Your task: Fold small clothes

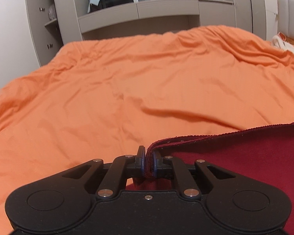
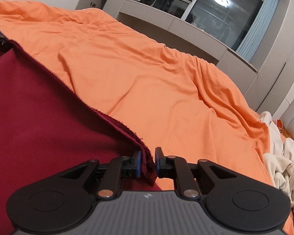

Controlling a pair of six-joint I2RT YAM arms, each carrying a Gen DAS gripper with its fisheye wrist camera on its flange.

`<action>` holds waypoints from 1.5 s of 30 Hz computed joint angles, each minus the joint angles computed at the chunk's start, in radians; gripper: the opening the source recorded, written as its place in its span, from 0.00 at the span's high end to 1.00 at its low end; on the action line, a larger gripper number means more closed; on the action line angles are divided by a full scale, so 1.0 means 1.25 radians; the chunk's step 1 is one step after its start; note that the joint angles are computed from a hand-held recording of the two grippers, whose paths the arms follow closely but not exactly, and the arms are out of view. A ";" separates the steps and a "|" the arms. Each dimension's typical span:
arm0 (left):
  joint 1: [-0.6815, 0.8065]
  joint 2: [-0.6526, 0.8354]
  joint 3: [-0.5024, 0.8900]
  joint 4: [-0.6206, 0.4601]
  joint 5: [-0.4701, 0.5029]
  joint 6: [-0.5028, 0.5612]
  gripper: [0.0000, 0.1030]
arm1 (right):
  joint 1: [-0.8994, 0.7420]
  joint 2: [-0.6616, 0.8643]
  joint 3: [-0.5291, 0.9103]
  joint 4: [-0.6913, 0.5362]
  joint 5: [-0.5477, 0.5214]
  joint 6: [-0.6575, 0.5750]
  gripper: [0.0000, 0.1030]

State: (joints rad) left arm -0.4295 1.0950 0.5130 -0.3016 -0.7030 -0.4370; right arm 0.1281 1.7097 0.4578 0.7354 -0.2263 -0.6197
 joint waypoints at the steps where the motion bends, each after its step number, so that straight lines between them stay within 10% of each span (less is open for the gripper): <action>1: 0.009 0.006 0.000 0.001 0.012 0.000 0.87 | -0.001 0.001 0.000 -0.001 0.003 0.005 0.78; 8: 0.048 -0.020 -0.002 -0.023 0.048 -0.032 0.64 | -0.012 -0.012 0.019 -0.049 0.008 0.018 0.60; 13: 0.060 -0.080 -0.010 -0.056 0.039 -0.069 0.19 | -0.014 -0.015 0.007 -0.025 0.024 0.031 0.27; 18: 0.013 -0.116 0.006 -0.133 -0.046 -0.125 0.04 | -0.037 -0.032 0.008 -0.034 0.008 0.059 0.02; 26: -0.095 -0.054 0.022 -0.190 -0.113 -0.132 0.01 | -0.043 -0.030 0.023 -0.070 0.023 0.070 0.00; 37: 0.006 0.057 0.034 -0.172 0.003 -0.084 0.01 | -0.052 0.002 0.042 -0.092 0.015 0.077 0.00; 45: 0.080 -0.270 -0.005 -0.247 0.065 -0.069 0.01 | -0.085 -0.066 0.023 -0.139 -0.028 0.064 0.00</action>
State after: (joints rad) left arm -0.3290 0.7571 0.5072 -0.6100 -0.6223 -0.5237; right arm 0.0218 1.6273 0.4872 0.5611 -0.2617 -0.5401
